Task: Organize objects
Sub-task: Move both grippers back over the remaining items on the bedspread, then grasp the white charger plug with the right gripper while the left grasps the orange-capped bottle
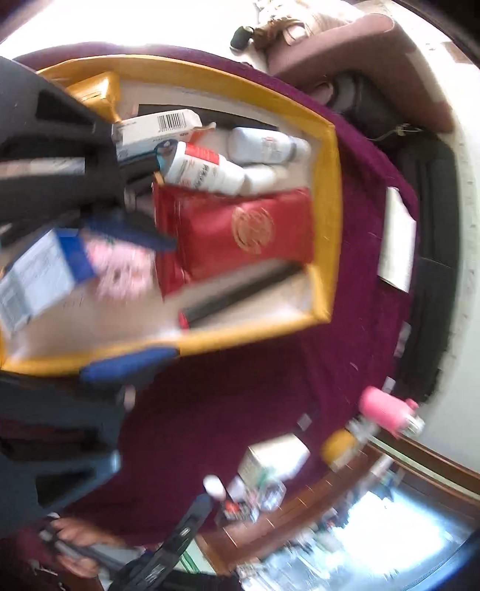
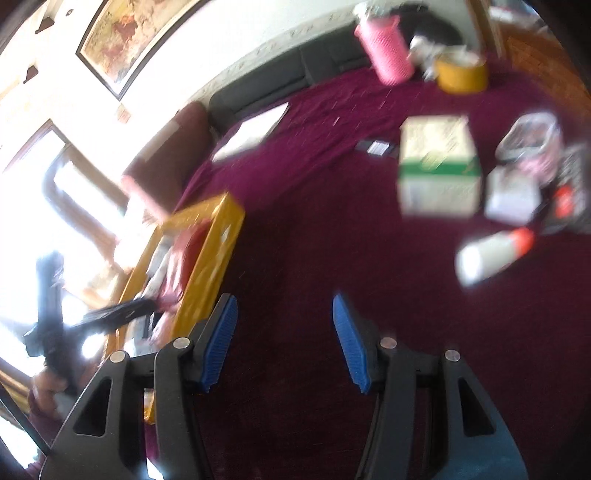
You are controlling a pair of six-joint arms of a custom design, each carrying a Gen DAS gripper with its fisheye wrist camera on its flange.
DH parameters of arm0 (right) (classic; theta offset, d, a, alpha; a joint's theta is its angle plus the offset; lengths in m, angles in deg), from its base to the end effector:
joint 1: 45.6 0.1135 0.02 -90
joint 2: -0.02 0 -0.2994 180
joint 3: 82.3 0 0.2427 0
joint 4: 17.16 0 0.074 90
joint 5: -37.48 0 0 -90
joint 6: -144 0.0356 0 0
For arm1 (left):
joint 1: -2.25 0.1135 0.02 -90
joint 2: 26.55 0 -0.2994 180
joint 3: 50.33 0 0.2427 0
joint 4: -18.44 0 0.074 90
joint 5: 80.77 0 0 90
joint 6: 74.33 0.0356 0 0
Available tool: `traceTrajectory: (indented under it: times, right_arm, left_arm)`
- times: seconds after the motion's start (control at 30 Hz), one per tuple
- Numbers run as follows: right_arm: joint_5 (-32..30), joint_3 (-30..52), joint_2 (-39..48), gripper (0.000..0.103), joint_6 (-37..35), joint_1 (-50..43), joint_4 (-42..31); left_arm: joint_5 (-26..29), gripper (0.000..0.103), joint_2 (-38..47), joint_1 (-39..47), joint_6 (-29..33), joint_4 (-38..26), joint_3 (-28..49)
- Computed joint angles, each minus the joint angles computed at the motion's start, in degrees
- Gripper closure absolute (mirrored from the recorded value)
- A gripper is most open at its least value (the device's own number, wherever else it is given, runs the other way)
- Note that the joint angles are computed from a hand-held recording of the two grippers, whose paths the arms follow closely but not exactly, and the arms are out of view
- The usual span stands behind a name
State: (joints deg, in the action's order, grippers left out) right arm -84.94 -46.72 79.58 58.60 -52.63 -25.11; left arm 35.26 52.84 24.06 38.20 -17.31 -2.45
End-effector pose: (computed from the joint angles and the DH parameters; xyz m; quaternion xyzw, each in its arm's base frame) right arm 0.2053 -0.0061 0.1575 0.0014 0.9123 0.2572 0.3187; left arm 0.2033 0.0645 0.1832 0.0504 0.9549 -0.1320 0.2612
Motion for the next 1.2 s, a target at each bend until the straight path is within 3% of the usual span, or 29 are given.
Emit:
traceTrajectory:
  times: [0.07, 0.1, 0.17, 0.2, 0.23, 0.27, 0.33, 0.43, 0.53, 0.73, 0.93, 1.07, 1.17, 1.2]
  right_arm:
    - [2.2, 1.5, -5.7, 0.050, -3.1, -3.9, -3.8]
    - [4.2, 1.9, -9.7, 0.050, -4.9, -6.5, -4.9]
    - [5.6, 2.3, -14.8, 0.034, -8.3, -11.5, -5.4]
    - [2.6, 3.3, -14.9, 0.013, -10.6, -16.1, -6.1]
    - [-0.2, 4.4, -13.6, 0.008, -11.8, -18.9, -6.8]
    - [-2.0, 7.6, -9.7, 0.008, -13.6, -22.6, -10.6]
    - [1.1, 12.9, -3.1, 0.008, -16.1, -24.4, -17.0]
    - [3.3, 15.4, 3.2, 0.009, -19.7, -26.1, -18.8]
    - [0.1, 17.0, 8.9, 0.009, -20.7, -27.2, -20.9]
    - [3.9, 17.6, 11.4, 0.012, -18.3, -21.4, -17.6]
    - [17.1, 18.4, 16.1, 0.013, -16.8, -12.7, -10.2]
    - [20.2, 21.4, 22.6, 0.014, -15.0, -11.1, -8.5]
    - [21.1, 22.0, 24.6, 0.026, -13.7, -11.0, -7.8]
    - [21.2, 22.0, 25.0, 0.039, -13.3, -11.3, -8.0]
  left_arm:
    - [2.6, 0.034, -6.8, -0.3, -0.8, -0.9, -1.6]
    - [3.7, 0.033, -9.6, -0.7, -1.0, -1.8, -2.2]
    - [4.7, 0.032, -14.4, -3.9, -3.8, -2.6, -2.7]
    - [4.3, 0.032, -16.4, -6.6, -6.0, -2.1, -3.3]
    - [3.4, 0.029, -17.3, -9.9, -8.2, -1.0, -3.6]
    - [2.1, 0.027, -17.5, -13.5, -10.7, 0.4, -3.7]
    - [0.7, 0.027, -16.8, -19.9, -14.6, 2.8, -4.8]
    - [-1.4, 0.027, -12.4, -29.1, -20.6, 7.0, -6.1]
    - [-5.0, 0.027, -9.0, -35.0, -23.8, 10.8, -7.2]
    - [-6.4, 0.027, -6.7, -35.1, -25.0, 13.9, -9.0]
    - [-5.9, 0.027, -6.8, -33.3, -25.3, 15.0, -11.0]
    - [-6.7, 0.027, -7.1, -34.0, -25.4, 15.5, -11.5]
    - [-8.1, 0.027, -8.0, -35.3, -25.6, 15.2, -11.8]
    - [-8.7, 0.027, -8.3, -35.9, -25.8, 15.2, -12.0]
